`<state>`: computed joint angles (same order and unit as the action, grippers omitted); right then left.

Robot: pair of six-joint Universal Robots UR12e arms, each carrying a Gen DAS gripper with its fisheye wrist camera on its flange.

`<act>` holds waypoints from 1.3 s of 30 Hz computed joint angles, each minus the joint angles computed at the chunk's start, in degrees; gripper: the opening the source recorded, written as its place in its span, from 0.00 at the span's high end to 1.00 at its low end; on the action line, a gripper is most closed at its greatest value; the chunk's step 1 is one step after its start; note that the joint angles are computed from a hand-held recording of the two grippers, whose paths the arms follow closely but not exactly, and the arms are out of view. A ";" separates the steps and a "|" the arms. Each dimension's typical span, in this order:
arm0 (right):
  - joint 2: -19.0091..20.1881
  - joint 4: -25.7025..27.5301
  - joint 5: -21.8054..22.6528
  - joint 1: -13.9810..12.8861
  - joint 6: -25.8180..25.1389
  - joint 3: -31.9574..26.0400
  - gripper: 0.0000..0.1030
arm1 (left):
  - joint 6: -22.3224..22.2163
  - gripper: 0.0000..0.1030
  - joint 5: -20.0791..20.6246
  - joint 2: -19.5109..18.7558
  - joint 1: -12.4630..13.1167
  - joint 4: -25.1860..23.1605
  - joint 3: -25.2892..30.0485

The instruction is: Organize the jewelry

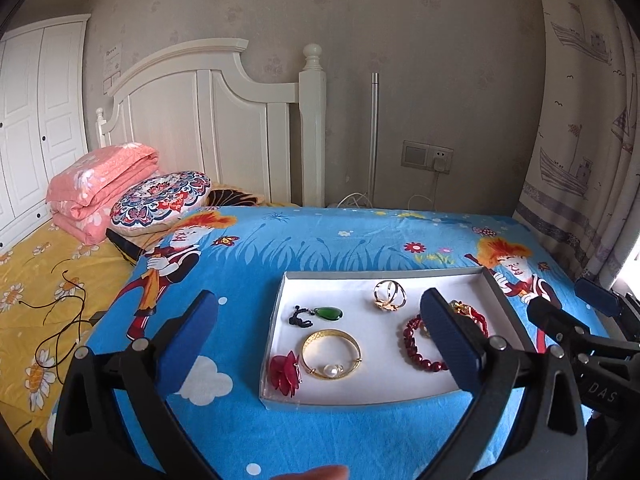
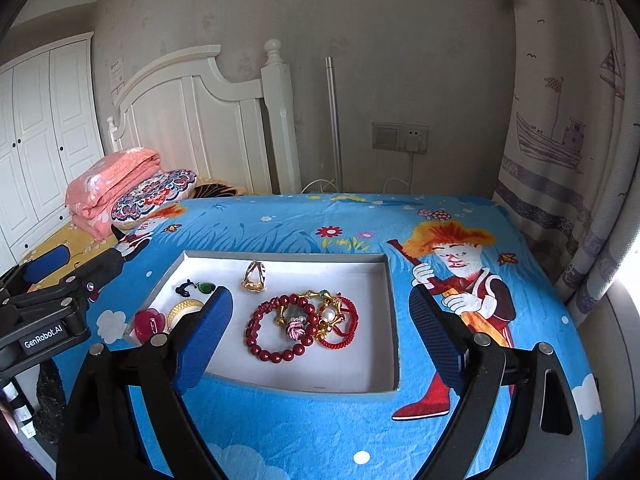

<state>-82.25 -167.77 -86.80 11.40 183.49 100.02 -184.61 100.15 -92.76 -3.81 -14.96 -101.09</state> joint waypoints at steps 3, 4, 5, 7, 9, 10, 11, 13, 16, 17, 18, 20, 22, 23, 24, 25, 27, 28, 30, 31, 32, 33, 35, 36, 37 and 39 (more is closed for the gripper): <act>-0.57 0.10 0.40 -0.13 -0.49 0.92 0.18 | 1.18 0.05 2.30 0.21 -1.05 0.80 -1.28; -0.67 0.57 0.41 -0.14 -0.98 1.02 0.18 | 1.84 0.05 2.32 0.27 -1.29 0.69 -1.59; -0.74 1.00 0.24 -0.12 -1.52 1.08 0.18 | 2.50 0.05 2.09 0.32 -1.45 0.36 -1.80; -0.89 1.43 -0.16 -0.20 -1.63 1.28 0.18 | 2.91 0.05 2.36 0.34 -1.72 0.19 -2.25; -1.16 1.98 -0.06 -0.52 -0.85 1.50 0.18 | 2.55 0.05 2.11 0.54 -1.82 -0.31 -2.60; -1.25 2.14 -0.14 -0.59 -0.50 1.58 0.18 | 2.37 0.05 1.62 0.63 -1.81 -0.65 -2.73; -1.36 2.32 -0.39 -0.61 -0.43 1.63 0.18 | 2.20 0.05 1.42 0.65 -1.85 -0.92 -2.77; -1.49 2.56 -1.20 -0.44 -1.00 1.63 0.18 | 2.27 0.05 1.33 0.63 -1.97 -1.04 -2.82; -1.61 3.11 -1.99 -0.02 -2.09 1.48 0.18 | 2.12 0.05 1.10 0.61 -2.08 -1.18 -2.84; -1.64 3.30 -2.00 0.09 -2.47 1.43 0.18 | 1.89 0.05 0.80 0.65 -2.02 -1.47 -2.85; -1.65 3.42 -2.10 0.23 -2.88 1.41 0.18 | 1.62 0.05 0.42 0.68 -1.91 -1.91 -2.79; -1.60 3.73 -2.62 0.60 -3.60 1.31 0.18 | 1.15 0.05 0.00 0.68 -1.74 -2.66 -2.72; -1.58 3.82 -2.75 0.72 -3.74 1.30 0.18 | 0.74 0.05 -0.04 0.71 -1.58 -3.21 -2.76; -1.60 3.87 -2.67 0.71 -3.67 1.34 0.18 | 0.54 0.05 -0.14 0.77 -1.43 -3.46 -2.79; -1.60 3.94 -2.71 0.71 -3.64 1.35 0.18 | 0.32 0.05 -0.19 0.81 -1.32 -3.63 -2.84; -1.59 3.99 -2.92 0.75 -3.64 1.38 0.18 | 0.09 0.05 -0.18 0.86 -1.21 -3.74 -2.89; -1.60 4.15 -2.99 0.78 -3.57 1.45 0.18 | -0.25 0.05 -0.15 0.95 -1.04 -3.79 -2.99; -1.60 4.29 -3.09 0.86 -3.52 1.45 0.18 | -0.38 0.05 -0.11 0.98 -0.99 -3.79 -3.00; -1.62 4.38 -3.13 0.90 -3.49 1.54 0.18 | -0.56 0.05 -0.04 1.06 -0.91 -3.71 -3.11; -1.65 4.41 -3.05 0.90 -3.48 1.59 0.18 | -0.58 0.05 0.01 1.08 -0.90 -3.66 -3.14; -1.64 4.45 -2.96 0.89 -3.51 1.62 0.18 | -0.58 0.05 0.08 1.08 -0.91 -3.64 -3.16; -1.63 4.50 -3.00 0.93 -3.51 1.62 0.18 | -0.59 0.05 0.13 1.10 -0.92 -3.67 -3.18; -1.62 4.58 -2.92 0.95 -3.50 1.64 0.18 | -0.71 0.05 0.19 1.14 -0.91 -3.82 -3.26; -1.63 4.64 -2.86 0.94 -3.51 1.64 0.18 | -0.74 0.05 0.24 1.12 -0.93 -3.98 -3.24; -1.59 4.70 -2.87 0.99 -3.51 1.64 0.18 | -0.77 0.05 0.33 1.15 -0.93 -4.08 -3.32; -1.57 4.78 -2.79 1.02 -3.56 1.74 0.18 | -0.85 0.05 0.48 1.20 -0.97 -4.37 -3.41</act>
<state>-83.82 -162.99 -89.59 12.42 179.94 101.76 -185.46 100.63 -91.56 -4.79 -19.33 -104.49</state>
